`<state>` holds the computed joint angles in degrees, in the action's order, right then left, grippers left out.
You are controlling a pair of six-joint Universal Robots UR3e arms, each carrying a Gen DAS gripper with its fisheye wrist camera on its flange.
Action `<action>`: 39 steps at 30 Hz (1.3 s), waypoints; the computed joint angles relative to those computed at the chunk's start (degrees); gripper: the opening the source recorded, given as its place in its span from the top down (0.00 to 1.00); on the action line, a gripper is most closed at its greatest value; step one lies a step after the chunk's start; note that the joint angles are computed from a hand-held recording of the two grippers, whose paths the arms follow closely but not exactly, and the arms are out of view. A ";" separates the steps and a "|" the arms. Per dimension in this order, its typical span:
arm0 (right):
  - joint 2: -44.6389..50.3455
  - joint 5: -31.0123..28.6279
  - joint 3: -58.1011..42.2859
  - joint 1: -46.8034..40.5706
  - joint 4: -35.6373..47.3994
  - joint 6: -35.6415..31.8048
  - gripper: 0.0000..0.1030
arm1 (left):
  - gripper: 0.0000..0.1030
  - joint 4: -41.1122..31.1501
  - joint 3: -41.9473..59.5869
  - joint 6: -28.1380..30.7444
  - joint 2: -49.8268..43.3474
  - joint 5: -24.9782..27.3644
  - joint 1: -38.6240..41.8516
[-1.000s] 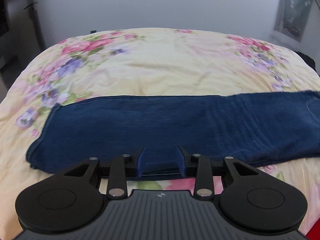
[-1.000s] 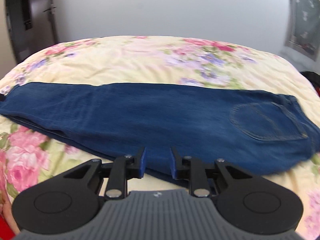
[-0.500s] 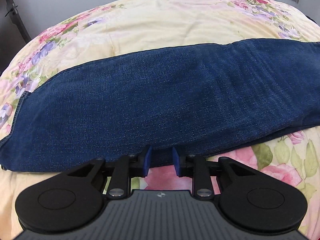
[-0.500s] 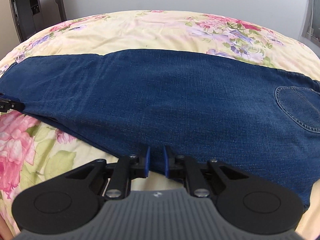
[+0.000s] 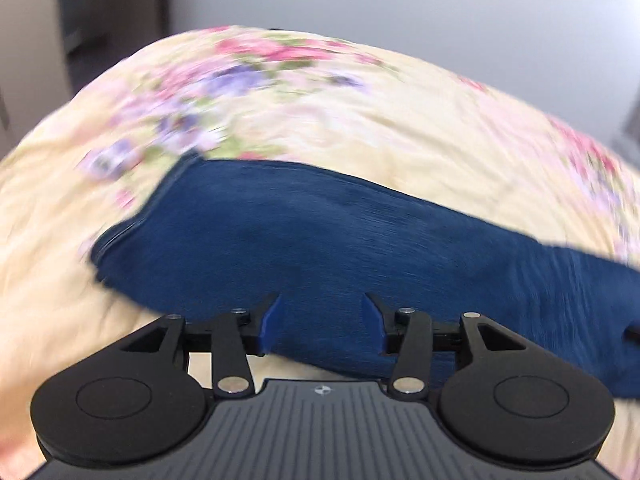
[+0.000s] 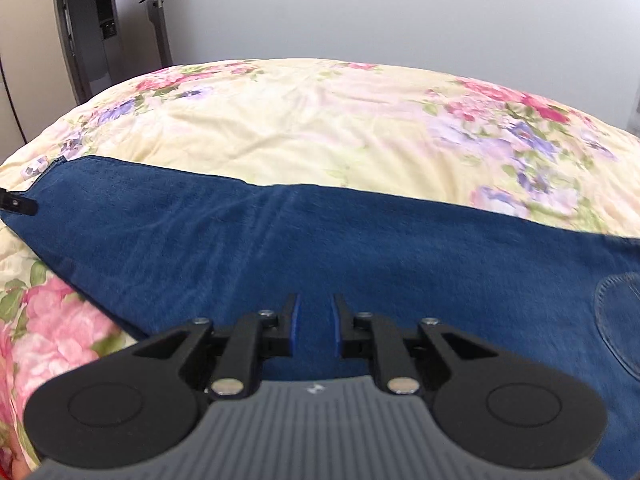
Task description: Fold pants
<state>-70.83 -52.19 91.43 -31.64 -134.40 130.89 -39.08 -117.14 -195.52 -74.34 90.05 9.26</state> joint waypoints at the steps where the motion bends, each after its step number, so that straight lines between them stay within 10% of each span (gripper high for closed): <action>1: 1.10 -0.49 -0.67 1.25 -1.12 0.80 0.90 | 0.46 -0.34 -2.84 -0.56 3.52 -1.91 3.44; 12: 14.47 -6.93 -12.71 11.39 -10.56 7.70 0.92 | 0.32 -9.03 -23.95 7.05 27.62 -30.48 42.16; 23: 33.88 -13.70 -42.41 18.19 -2.36 14.67 0.95 | 0.27 19.63 -33.63 0.94 11.99 -37.15 46.17; 33: 40.27 -17.67 -53.50 20.61 3.18 15.13 0.96 | 0.82 19.93 -32.72 -3.11 11.07 -39.19 47.98; 39: 23.43 -12.64 -31.56 16.37 1.73 11.80 0.97 | 0.94 16.32 -26.57 -3.95 13.15 -33.73 43.04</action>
<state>-47.41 -64.83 59.87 -15.27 -132.67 142.69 -22.76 -143.71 -199.47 -61.18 56.32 52.29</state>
